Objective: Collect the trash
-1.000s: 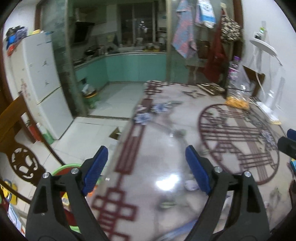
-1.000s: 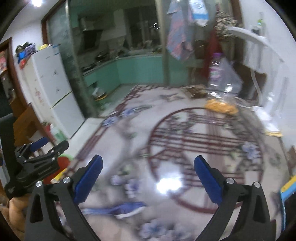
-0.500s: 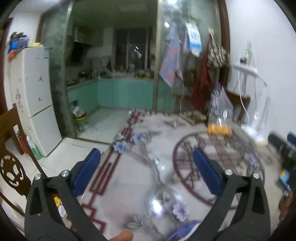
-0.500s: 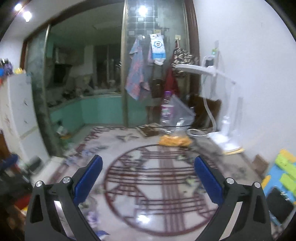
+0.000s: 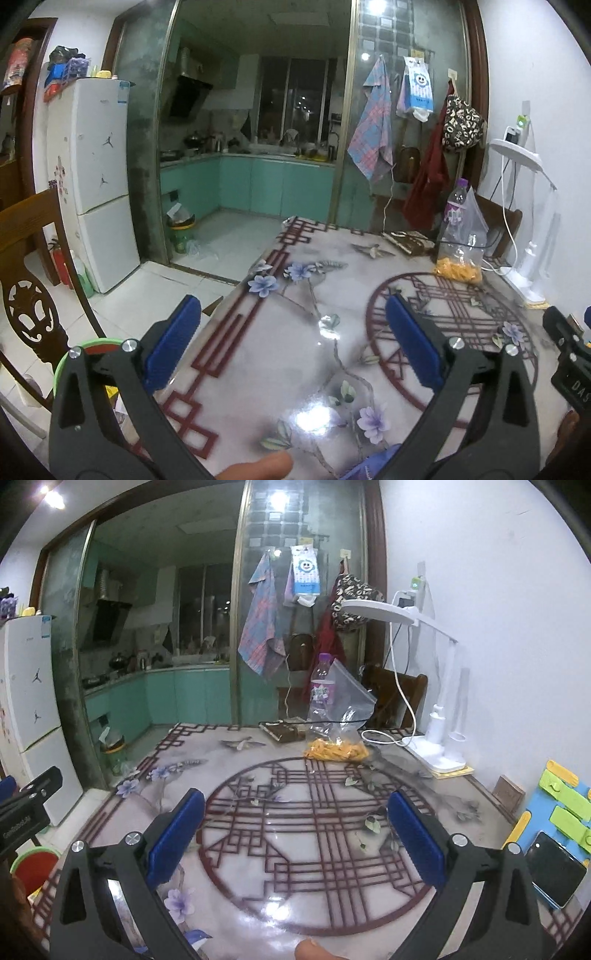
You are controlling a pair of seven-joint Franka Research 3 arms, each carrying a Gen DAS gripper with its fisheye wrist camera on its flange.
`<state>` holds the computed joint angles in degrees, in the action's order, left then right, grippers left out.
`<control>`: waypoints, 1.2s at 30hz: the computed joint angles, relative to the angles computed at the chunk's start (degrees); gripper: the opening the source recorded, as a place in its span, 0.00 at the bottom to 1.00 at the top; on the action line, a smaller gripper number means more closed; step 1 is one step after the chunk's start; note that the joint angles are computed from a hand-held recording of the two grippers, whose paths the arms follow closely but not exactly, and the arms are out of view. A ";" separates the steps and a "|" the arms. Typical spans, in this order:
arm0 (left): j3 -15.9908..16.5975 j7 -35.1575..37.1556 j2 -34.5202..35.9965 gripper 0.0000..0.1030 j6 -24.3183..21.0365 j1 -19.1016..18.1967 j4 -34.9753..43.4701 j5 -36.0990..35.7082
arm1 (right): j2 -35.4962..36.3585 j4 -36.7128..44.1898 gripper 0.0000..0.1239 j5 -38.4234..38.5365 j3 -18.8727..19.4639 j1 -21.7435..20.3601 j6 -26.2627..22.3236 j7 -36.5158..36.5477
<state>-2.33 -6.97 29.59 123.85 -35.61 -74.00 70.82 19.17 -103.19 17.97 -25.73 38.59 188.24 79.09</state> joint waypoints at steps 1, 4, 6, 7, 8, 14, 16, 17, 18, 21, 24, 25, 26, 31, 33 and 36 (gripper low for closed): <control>-0.06 0.27 0.12 0.95 -0.04 0.03 0.07 -0.15 | -0.25 -0.26 0.78 -0.09 0.65 -0.43 -0.05 -0.19; -0.18 1.42 0.43 0.95 -0.34 0.05 0.40 -0.80 | -0.70 -0.49 0.78 -0.73 3.12 -2.50 -0.38 -0.63; -0.16 1.72 0.43 0.95 -0.50 -0.03 0.37 -1.12 | -0.74 -0.61 0.78 -1.00 3.06 -2.42 -0.30 -0.47; -0.12 1.73 0.42 0.95 -0.64 -0.10 0.31 -1.17 | -0.68 -0.63 0.78 -0.99 2.51 -1.92 -0.31 -0.26; -0.09 1.77 0.37 0.95 -0.77 -0.12 0.21 -1.23 | -0.73 -0.66 0.78 -1.00 2.42 -1.85 -0.39 -0.15; -0.12 2.34 0.46 0.95 -0.87 -0.06 0.29 -1.53 | -0.85 -0.73 0.78 -1.86 3.14 -2.59 -1.15 1.01; -0.06 2.57 0.49 0.95 -1.15 -0.17 0.32 -1.48 | -0.90 -0.83 0.78 -2.49 3.15 -2.73 -1.23 1.39; -0.04 2.64 0.49 0.95 -1.21 -0.17 0.30 -1.48 | -0.89 -0.93 0.78 -2.80 2.78 -2.38 -1.28 1.64; -0.03 2.66 0.45 0.95 -1.28 -0.18 0.23 -1.49 | -0.89 -0.91 0.78 -3.03 2.52 -2.18 -1.41 1.94; -0.07 2.70 0.44 0.95 -1.41 -0.15 0.22 -1.62 | -0.98 -0.89 0.78 -3.83 3.32 -3.02 -1.52 2.39; -0.06 2.67 0.40 0.95 -1.52 -0.17 0.14 -1.58 | -0.92 -0.93 0.78 -4.42 2.67 -2.55 -1.52 3.07; -0.09 2.74 0.41 0.95 -1.46 -0.12 0.17 -1.61 | -0.96 -0.96 0.78 -4.56 2.69 -2.58 -1.59 3.23; -0.09 2.78 0.39 0.95 -1.48 -0.11 0.13 -1.61 | -0.97 -0.94 0.78 -4.71 3.01 -2.90 -1.57 3.32; -0.15 2.91 0.28 0.95 -1.69 -0.03 -0.05 -1.73 | -1.01 -0.97 0.78 -5.33 3.10 -3.06 -1.56 3.81; -0.16 2.79 0.07 0.95 -1.70 0.01 -0.34 -1.69 | -0.98 -1.04 0.78 -5.52 2.61 -2.63 -1.49 4.02; -0.22 3.08 0.10 0.95 -1.88 0.07 -0.26 -1.74 | -1.06 -1.04 0.78 -5.69 3.47 -3.47 -1.66 3.96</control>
